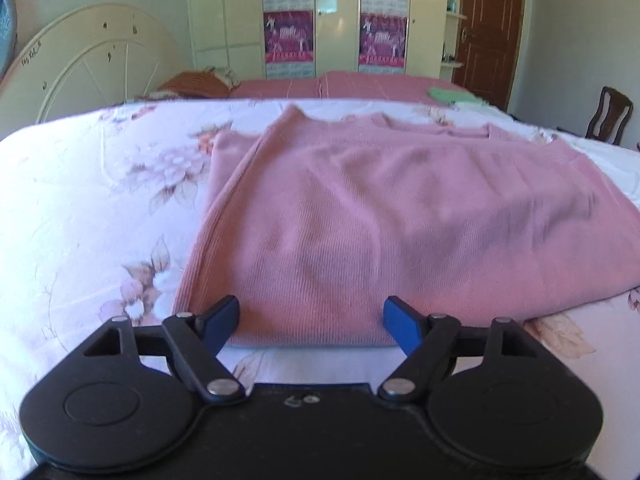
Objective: Fold small clothes
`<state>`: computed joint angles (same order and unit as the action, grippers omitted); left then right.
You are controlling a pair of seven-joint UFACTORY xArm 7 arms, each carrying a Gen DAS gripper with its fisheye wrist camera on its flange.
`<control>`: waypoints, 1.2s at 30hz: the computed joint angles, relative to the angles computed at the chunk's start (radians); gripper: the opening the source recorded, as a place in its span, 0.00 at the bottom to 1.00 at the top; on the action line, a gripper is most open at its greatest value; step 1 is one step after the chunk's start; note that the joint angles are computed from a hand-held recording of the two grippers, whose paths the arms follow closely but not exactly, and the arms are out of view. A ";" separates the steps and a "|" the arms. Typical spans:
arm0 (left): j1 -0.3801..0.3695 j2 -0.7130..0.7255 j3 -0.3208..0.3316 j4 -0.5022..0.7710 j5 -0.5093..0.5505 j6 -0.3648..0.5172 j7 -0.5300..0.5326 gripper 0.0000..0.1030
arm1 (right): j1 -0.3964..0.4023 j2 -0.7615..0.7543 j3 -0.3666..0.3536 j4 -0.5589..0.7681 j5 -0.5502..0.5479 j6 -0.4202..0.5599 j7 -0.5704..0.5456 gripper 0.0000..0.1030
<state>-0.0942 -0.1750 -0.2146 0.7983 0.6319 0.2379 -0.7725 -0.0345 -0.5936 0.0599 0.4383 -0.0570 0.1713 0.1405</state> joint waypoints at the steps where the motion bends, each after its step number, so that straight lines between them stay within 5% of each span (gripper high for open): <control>1: 0.031 -0.002 -0.025 -0.011 0.016 -0.017 -0.016 0.78 | 0.010 -0.002 -0.017 -0.002 0.009 0.012 -0.005 0.36; 11: -0.016 0.014 0.014 0.010 0.013 0.013 -0.005 0.82 | 0.013 0.007 -0.027 -0.009 0.014 0.050 -0.030 0.36; 17: -0.026 -0.076 0.006 -0.009 -0.037 0.125 0.021 0.80 | 0.068 -0.068 -0.090 -0.006 0.066 0.083 -0.074 0.36; 21: -0.079 -0.201 0.064 -0.137 -0.246 0.057 0.077 0.75 | 0.131 -0.214 -0.152 -0.052 0.122 0.143 -0.148 0.36; 25: -0.198 -0.246 0.193 -0.269 -0.577 -0.107 0.071 0.66 | 0.174 -0.291 -0.185 -0.077 0.209 0.193 -0.154 0.26; 29: -0.308 -0.203 0.301 -0.338 -0.768 -0.350 0.032 0.65 | 0.188 -0.315 -0.169 -0.074 0.264 0.230 -0.119 0.26; 31: -0.443 -0.152 0.439 -0.323 -0.793 -0.435 0.032 0.65 | 0.202 -0.296 -0.159 -0.060 0.280 0.223 -0.107 0.26; 34: -0.680 -0.055 0.713 -0.279 -0.687 -0.570 -0.084 0.65 | 0.243 -0.210 -0.154 -0.015 0.304 0.171 -0.106 0.18; 36: -0.737 0.013 0.799 -0.248 -0.609 -0.640 -0.190 0.65 | 0.268 -0.126 -0.145 0.032 0.323 0.126 -0.090 0.17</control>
